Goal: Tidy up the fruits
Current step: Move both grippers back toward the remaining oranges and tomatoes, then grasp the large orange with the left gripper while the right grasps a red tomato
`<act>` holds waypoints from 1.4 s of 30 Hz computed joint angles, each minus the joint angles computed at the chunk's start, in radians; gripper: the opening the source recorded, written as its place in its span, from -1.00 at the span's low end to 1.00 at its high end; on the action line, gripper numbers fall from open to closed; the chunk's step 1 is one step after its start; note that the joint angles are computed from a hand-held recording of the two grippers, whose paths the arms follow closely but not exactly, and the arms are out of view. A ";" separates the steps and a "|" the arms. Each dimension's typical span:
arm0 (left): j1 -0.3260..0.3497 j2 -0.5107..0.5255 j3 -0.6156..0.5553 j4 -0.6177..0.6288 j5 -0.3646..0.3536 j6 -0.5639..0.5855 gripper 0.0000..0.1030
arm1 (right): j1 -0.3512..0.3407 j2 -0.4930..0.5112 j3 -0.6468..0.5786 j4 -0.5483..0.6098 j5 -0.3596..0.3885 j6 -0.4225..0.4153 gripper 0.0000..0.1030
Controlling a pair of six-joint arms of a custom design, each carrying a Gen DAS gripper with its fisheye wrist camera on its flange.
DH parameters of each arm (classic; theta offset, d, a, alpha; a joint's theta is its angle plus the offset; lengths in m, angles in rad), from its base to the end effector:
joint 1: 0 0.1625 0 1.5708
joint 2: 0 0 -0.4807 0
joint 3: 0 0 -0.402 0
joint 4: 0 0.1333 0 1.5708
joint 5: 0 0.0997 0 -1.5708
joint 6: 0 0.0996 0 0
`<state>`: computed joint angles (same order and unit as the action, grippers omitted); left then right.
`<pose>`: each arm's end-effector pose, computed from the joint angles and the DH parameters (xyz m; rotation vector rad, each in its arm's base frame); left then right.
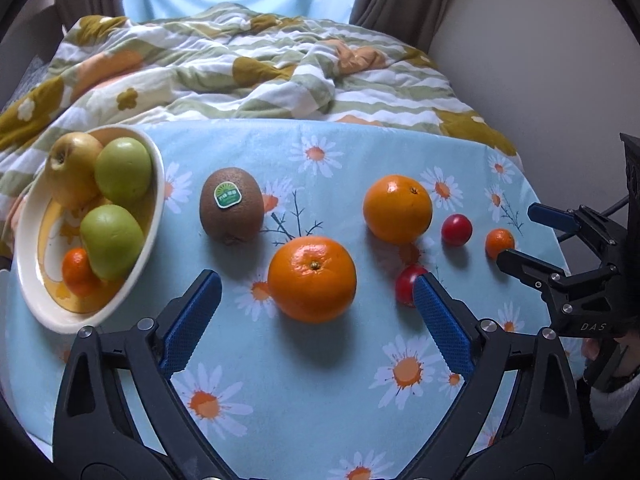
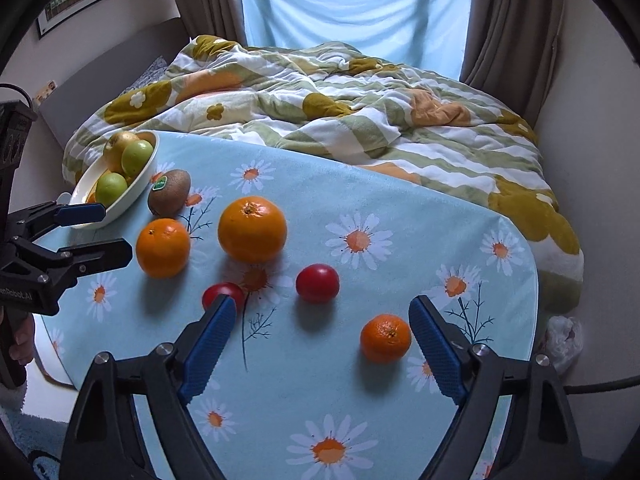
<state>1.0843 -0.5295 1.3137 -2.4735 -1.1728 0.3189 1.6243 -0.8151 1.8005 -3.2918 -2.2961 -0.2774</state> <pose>-0.2264 -0.7958 0.0420 1.0465 2.5406 -0.2088 0.1033 -0.6711 0.1889 0.0459 -2.2654 0.7635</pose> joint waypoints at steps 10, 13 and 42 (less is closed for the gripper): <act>0.009 0.064 -0.024 -0.024 0.062 -0.046 0.64 | -0.047 0.026 -0.040 0.050 0.063 -0.124 0.44; 0.012 0.076 -0.030 -0.031 0.064 -0.052 0.55 | -0.055 0.037 -0.053 0.058 0.069 -0.160 0.37; 0.010 0.060 0.017 -0.080 0.123 -0.033 0.25 | -0.067 0.066 -0.104 0.141 0.091 -0.231 -0.41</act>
<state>1.0946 -0.4693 1.3312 -2.5538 -1.0498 0.2857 1.5574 -0.7491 1.6966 -3.1506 -2.2053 -0.5087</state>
